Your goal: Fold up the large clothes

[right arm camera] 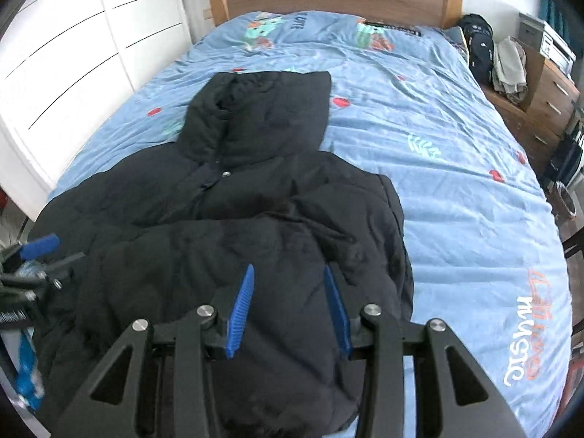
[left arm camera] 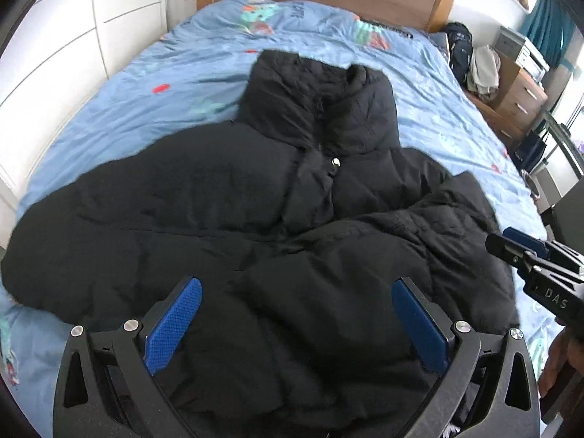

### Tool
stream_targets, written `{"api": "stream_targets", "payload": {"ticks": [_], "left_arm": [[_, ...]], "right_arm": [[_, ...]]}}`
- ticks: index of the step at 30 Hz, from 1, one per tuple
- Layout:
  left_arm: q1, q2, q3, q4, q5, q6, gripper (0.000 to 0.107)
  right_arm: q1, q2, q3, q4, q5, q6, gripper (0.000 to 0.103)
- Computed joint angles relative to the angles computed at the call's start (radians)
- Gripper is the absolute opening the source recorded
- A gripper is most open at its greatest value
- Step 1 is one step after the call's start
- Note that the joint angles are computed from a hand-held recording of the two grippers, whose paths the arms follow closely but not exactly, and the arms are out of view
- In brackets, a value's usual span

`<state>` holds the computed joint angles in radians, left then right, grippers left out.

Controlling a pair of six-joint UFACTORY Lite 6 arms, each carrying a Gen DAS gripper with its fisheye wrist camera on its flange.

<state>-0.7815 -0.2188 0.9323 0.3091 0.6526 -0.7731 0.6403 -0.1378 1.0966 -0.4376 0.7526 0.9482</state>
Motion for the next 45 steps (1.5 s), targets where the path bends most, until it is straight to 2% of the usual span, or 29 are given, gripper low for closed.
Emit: {"api": "stream_targets", "payload": {"ticks": [8, 14, 17, 20, 23, 30, 34, 40, 42, 45], "left_arm": [[-0.005, 0.099, -0.158, 0.071, -0.17, -0.153, 0.102], [-0.043, 0.138, -0.188, 0.186, -0.19, -0.272, 0.102], [-0.036, 0.15, -0.184, 0.17, -0.198, -0.251, 0.102], [-0.027, 0.139, -0.175, 0.106, -0.175, -0.173, 0.102], [-0.031, 0.101, -0.149, 0.108, -0.123, -0.145, 0.102], [-0.061, -0.084, -0.187, 0.108, -0.028, -0.129, 0.102], [-0.048, -0.085, -0.237, 0.082, -0.051, -0.11, 0.102], [-0.058, -0.115, -0.342, 0.106, -0.125, -0.19, 0.102], [-0.083, -0.132, -0.366, 0.159, -0.129, -0.254, 0.102], [-0.08, -0.131, -0.36, 0.127, -0.125, -0.219, 0.102]], "right_arm": [[-0.072, 0.03, -0.179, 0.021, -0.204, -0.014, 0.039], [-0.044, 0.07, -0.275, -0.121, -0.306, 0.154, 0.04], [-0.042, 0.077, -0.3, -0.167, -0.33, 0.215, 0.04], [-0.043, 0.091, -0.281, -0.146, -0.307, 0.181, 0.04], [-0.035, 0.097, -0.224, -0.082, -0.231, 0.116, 0.04], [0.085, -0.081, -0.207, -0.088, -0.085, 0.199, 0.04], [0.173, -0.114, -0.237, -0.108, -0.044, 0.296, 0.04], [0.202, -0.057, -0.293, -0.119, -0.069, 0.348, 0.04], [0.206, -0.043, -0.307, -0.139, -0.082, 0.372, 0.041], [0.223, -0.021, -0.317, -0.177, -0.083, 0.426, 0.041]]}}
